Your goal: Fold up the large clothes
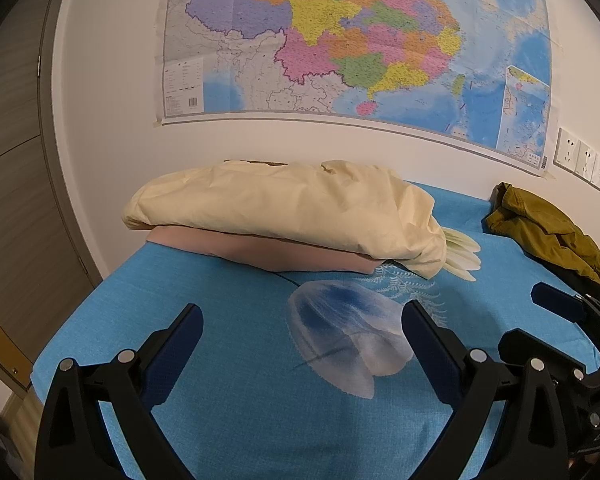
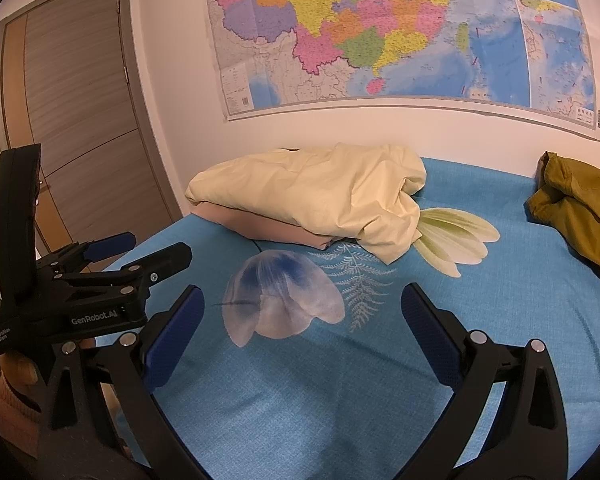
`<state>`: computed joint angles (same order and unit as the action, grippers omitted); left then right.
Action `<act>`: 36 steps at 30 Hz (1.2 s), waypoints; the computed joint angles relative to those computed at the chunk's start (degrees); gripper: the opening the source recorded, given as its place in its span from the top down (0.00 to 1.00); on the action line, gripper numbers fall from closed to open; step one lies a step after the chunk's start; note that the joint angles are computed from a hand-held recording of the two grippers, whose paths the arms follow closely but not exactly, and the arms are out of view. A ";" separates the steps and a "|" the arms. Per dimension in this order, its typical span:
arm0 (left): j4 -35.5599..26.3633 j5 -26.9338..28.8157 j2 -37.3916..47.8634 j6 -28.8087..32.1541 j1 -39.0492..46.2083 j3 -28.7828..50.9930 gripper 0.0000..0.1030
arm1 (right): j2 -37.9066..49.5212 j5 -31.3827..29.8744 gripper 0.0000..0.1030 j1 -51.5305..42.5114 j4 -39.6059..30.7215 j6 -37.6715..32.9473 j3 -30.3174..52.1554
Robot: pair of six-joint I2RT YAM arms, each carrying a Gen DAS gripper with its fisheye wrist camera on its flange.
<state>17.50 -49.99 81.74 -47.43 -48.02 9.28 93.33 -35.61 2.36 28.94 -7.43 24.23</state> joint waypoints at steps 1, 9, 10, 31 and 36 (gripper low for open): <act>0.06 -0.04 0.28 -0.13 -0.02 0.07 0.07 | 0.04 -0.12 0.06 -0.02 -0.10 -0.09 0.05; -0.74 -0.33 0.61 -1.24 -0.63 0.21 0.07 | 0.14 -0.17 0.06 -0.20 -0.18 -0.21 0.06; -0.78 -0.35 0.64 -1.40 -0.71 0.19 0.07 | 0.17 -0.13 0.06 -0.15 0.02 -0.13 -0.07; 1.75 0.35 2.17 -0.59 0.25 -0.15 0.07 | 0.69 0.13 0.06 0.40 0.91 0.37 -0.19; 2.30 -0.42 2.42 -0.42 -0.05 -0.23 0.07 | 1.46 0.68 0.06 1.06 0.85 0.65 0.33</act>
<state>19.80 -50.40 84.16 -47.85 -48.07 9.04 94.79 -34.93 3.41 29.79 -6.78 24.56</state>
